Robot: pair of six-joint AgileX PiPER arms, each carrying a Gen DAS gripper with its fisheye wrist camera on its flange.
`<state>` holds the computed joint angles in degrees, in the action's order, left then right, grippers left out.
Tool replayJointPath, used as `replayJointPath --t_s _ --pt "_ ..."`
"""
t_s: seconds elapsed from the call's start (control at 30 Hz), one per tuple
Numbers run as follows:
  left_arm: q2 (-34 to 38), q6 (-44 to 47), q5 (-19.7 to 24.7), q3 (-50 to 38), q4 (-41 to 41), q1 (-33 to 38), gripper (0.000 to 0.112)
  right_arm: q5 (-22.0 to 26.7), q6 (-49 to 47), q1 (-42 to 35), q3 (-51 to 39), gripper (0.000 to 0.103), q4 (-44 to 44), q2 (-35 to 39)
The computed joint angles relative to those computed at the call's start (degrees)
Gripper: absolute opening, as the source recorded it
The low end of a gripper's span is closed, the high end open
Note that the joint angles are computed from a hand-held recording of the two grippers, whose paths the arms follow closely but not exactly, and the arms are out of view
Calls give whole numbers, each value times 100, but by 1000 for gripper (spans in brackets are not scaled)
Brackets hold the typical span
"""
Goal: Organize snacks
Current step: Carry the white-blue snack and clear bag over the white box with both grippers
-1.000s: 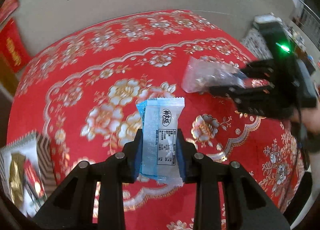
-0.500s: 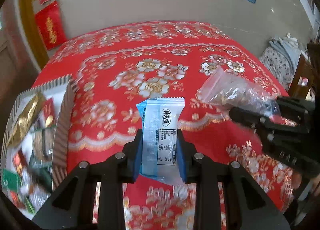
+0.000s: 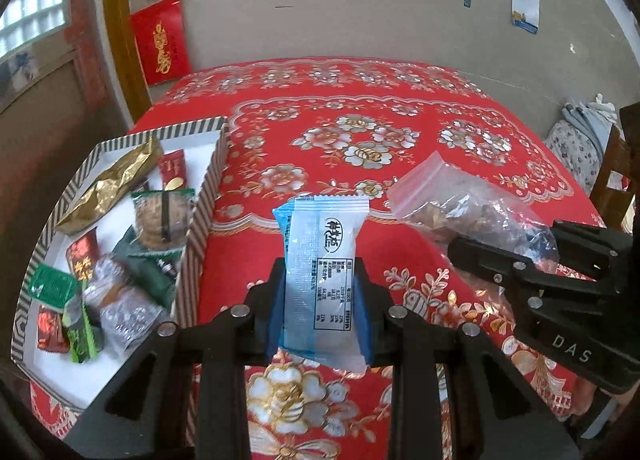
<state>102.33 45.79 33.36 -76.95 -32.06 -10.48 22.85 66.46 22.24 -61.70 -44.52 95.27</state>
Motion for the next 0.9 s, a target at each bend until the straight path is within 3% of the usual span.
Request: replayJointPath --t_s 0.43,0.9 --pt "-158 379 149 124 -422 490 32 308 -366 377 -586 28 280 314" --pt "-30 633 528 -273 -781 1669 32 728 -1536 697 -1952 29 1083 1059"
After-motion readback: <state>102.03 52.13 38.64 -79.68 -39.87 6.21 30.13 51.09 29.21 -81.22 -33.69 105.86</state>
